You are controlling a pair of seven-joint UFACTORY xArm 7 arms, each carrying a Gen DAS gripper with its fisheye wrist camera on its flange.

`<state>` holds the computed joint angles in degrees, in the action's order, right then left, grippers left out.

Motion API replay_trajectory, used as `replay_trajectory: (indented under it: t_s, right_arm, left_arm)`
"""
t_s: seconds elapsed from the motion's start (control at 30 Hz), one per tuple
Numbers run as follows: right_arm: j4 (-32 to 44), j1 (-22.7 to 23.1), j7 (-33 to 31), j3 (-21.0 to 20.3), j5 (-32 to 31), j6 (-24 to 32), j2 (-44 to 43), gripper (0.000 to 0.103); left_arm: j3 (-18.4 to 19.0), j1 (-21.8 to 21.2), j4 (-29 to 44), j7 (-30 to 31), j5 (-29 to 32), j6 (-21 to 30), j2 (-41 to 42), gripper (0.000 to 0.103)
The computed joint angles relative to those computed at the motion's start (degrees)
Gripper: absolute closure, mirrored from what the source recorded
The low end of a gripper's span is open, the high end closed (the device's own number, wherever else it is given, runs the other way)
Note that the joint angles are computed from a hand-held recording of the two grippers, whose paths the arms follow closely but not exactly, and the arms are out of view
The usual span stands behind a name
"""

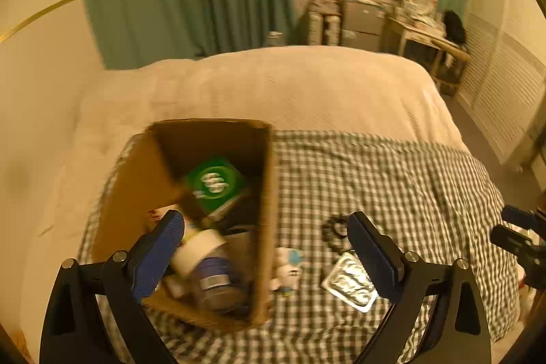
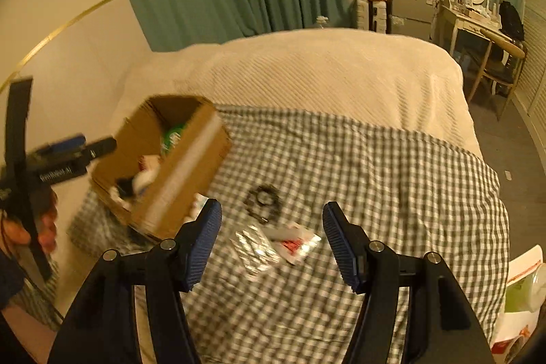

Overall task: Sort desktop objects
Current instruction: 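Move both tools back over the remaining items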

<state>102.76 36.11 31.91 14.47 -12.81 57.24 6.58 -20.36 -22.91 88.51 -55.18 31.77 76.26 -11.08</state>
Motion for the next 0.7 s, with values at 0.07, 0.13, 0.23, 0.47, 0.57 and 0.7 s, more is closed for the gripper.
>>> replay_trajectory:
  t_s: [0.07,0.13,0.23,0.47,0.57,0.7]
  right_arm:
    - [-4.1,-1.5,-1.2,-0.6,1.8,-2.3,-1.8,0.042]
    - [-7.8,-2.7,-1.8,-0.9,2.6,-4.9,-3.0,0.042]
    - [-12.7,-4.5,-2.5,-1.1,3.3,-8.2,-4.0,0.042]
    - [-16.6,-6.5,-5.8,-1.0,8.4,-11.8,-0.7,0.042]
    - [-15.9,-6.5,-7.9,-1.2,9.2,-12.1,2.1,0.042]
    - [-15.4,-6.7,-9.3,-1.6,11.4,-13.6,5.4,0.042]
  left_arm:
    - [-0.6,-0.6,-0.5,-0.8,1.3,-2.6,2.0,0.004]
    - [-0.8,-1.6,-2.4,-3.5,2.7,-5.7,3.3,0.004]
    - [0.3,-3.1,-6.0,-6.1,1.3,-11.0,5.0,0.004]
    - [2.9,-6.1,-12.3,-4.8,-2.2,-18.7,9.1,0.004]
    - [3.5,-7.0,-15.0,-3.2,-5.4,-21.9,9.9,0.004]
    - [4.2,-7.5,-18.2,-1.7,-8.7,-24.5,10.8,0.004]
